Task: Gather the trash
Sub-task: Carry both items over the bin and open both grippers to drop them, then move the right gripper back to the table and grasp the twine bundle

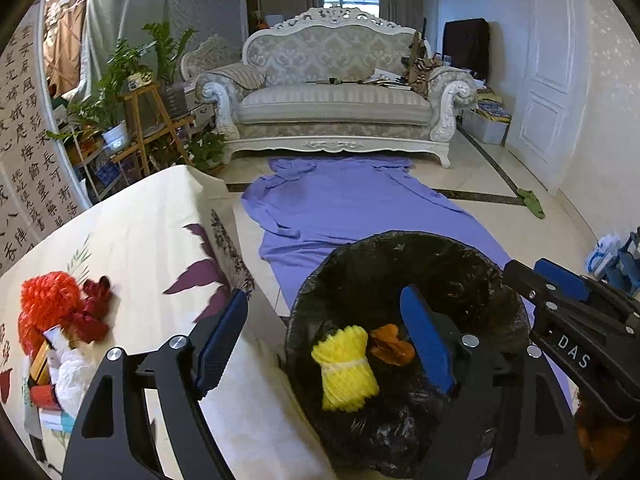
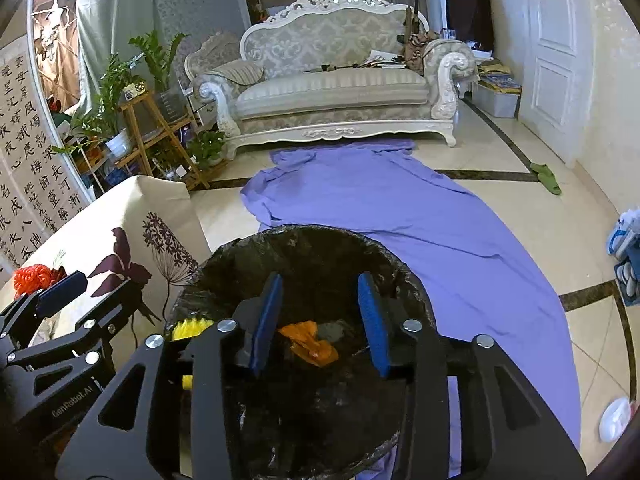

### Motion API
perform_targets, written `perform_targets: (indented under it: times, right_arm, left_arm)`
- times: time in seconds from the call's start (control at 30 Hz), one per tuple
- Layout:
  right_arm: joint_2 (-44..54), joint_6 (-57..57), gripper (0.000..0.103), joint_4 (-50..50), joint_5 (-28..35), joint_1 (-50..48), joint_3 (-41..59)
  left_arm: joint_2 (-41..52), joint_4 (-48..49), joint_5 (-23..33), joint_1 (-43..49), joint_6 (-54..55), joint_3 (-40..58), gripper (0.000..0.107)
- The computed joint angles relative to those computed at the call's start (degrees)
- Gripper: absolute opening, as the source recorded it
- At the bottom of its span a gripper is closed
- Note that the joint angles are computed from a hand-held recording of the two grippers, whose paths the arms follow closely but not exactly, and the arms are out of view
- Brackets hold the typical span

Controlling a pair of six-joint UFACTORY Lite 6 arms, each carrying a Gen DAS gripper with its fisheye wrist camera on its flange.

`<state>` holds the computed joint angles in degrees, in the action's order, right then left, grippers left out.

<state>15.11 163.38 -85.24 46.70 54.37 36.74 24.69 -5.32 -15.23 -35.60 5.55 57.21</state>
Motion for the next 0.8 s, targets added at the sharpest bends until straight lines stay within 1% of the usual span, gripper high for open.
perform_targets:
  times: [0.17, 0.37, 0.47, 0.6, 0.67, 0.8]
  right_arm:
    - [0.21, -2.89, 0.042, 3.59, 1.77, 3.76, 2.6]
    - [2.79, -6.03, 0.043, 6.28, 2.82, 7.86, 7.72]
    - [5.26, -8.01, 0.044, 7.24, 2.8, 9.51, 11.43]
    - [8.78, -10.42, 0.044, 8.43, 2.63, 11.52, 16.7]
    - [10.54, -12.23, 0.044, 9.29, 2.8, 12.5, 19.56]
    - [13.76, -15.68, 0.044, 10.22, 2.79, 13.98, 25.21]
  left_arm:
    - [-5.53, 2.31, 0.14, 2.68, -1.95, -4.74, 0.077]
    - [-14.38, 11.71, -0.69, 8.73, -9.65, -13.59, 0.078]
    - [-18.06, 14.19, -1.06, 11.54, -11.04, -17.64, 0.078]
    - [-22.72, 21.54, -1.58, 17.21, -16.29, -22.23, 0.079]
    - [-24.73, 27.0, -2.1, 21.04, -20.23, -24.06, 0.079]
    - [-26.73, 35.89, -3.19, 28.09, -26.77, -26.29, 0.079]
